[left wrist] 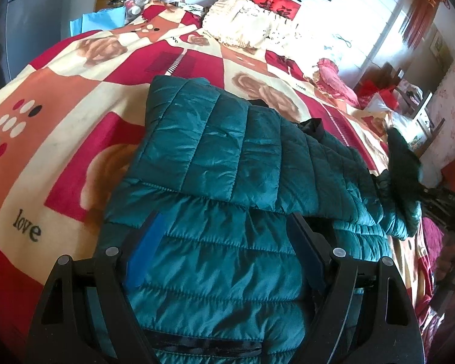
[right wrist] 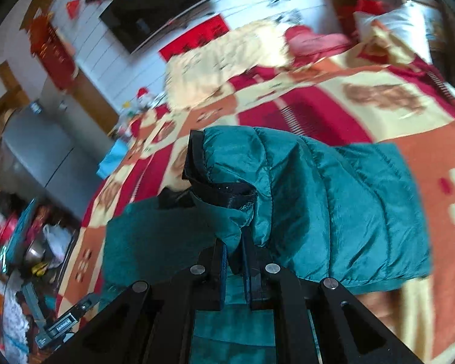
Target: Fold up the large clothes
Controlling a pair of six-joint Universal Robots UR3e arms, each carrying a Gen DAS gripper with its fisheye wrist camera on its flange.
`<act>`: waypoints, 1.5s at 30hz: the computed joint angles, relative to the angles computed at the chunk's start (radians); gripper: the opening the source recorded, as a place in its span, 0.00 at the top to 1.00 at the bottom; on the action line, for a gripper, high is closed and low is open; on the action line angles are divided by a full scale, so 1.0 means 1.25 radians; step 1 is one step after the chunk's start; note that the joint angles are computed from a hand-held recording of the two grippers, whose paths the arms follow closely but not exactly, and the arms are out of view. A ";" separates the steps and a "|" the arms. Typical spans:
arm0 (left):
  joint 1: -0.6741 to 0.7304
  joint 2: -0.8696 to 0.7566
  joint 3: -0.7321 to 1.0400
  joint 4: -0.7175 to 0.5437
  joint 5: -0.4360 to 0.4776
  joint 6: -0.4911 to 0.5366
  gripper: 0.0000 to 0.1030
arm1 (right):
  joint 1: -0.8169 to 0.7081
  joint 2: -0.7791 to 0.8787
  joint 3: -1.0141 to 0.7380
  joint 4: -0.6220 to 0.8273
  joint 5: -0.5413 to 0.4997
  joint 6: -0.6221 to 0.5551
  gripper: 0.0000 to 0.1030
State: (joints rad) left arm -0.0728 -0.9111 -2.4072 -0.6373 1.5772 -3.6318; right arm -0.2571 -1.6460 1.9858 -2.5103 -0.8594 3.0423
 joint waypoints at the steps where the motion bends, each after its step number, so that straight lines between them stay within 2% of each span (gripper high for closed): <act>1: 0.000 -0.001 -0.002 0.001 -0.001 0.001 0.20 | 0.024 0.019 -0.005 -0.019 -0.006 0.015 0.92; 8: 0.027 -0.002 -0.014 0.009 -0.027 0.002 0.20 | 0.214 0.193 -0.090 -0.124 -0.064 0.115 0.92; 11: 0.044 0.002 -0.021 0.012 -0.049 0.004 0.20 | 0.272 0.274 -0.161 -0.086 -0.092 0.121 0.92; 14: 0.034 -0.012 -0.017 0.031 -0.056 0.003 0.20 | 0.333 0.331 -0.228 -0.041 -0.188 0.104 0.91; 16: 0.006 -0.041 -0.001 0.053 -0.038 -0.002 0.20 | 0.344 0.328 -0.227 -0.048 -0.212 0.088 0.86; 17: -0.009 -0.058 0.009 0.066 -0.026 -0.006 0.20 | 0.342 0.321 -0.227 -0.041 -0.210 0.080 0.74; 18: -0.025 -0.078 0.021 0.080 -0.013 -0.013 0.20 | 0.335 0.310 -0.223 -0.033 -0.194 0.071 0.55; 19: -0.035 -0.095 0.032 0.091 -0.006 -0.016 0.20 | 0.326 0.299 -0.216 -0.032 -0.178 0.068 0.50; 23: -0.073 -0.189 0.091 0.113 0.021 -0.030 0.20 | 0.307 0.271 -0.198 -0.034 -0.156 0.078 0.48; 26: -0.075 -0.220 0.107 0.120 0.008 -0.040 0.20 | 0.283 0.247 -0.172 -0.049 -0.099 0.088 0.48; 30: -0.079 -0.260 0.132 0.146 -0.042 -0.056 0.20 | 0.261 0.198 -0.152 -0.040 -0.091 0.072 0.48; 33: -0.107 -0.319 0.178 0.178 -0.047 -0.071 0.20 | 0.225 0.154 -0.122 -0.037 -0.068 0.075 0.48; 36: -0.137 -0.403 0.249 0.203 -0.073 -0.075 0.20 | 0.183 0.111 -0.095 -0.044 -0.066 0.087 0.48; 39: -0.165 -0.507 0.353 0.184 -0.091 -0.071 0.20 | 0.149 0.083 -0.088 -0.032 -0.069 0.090 0.48; 45: -0.221 -0.705 0.546 0.130 -0.054 -0.096 0.20 | 0.058 0.026 -0.061 0.008 -0.036 0.068 0.48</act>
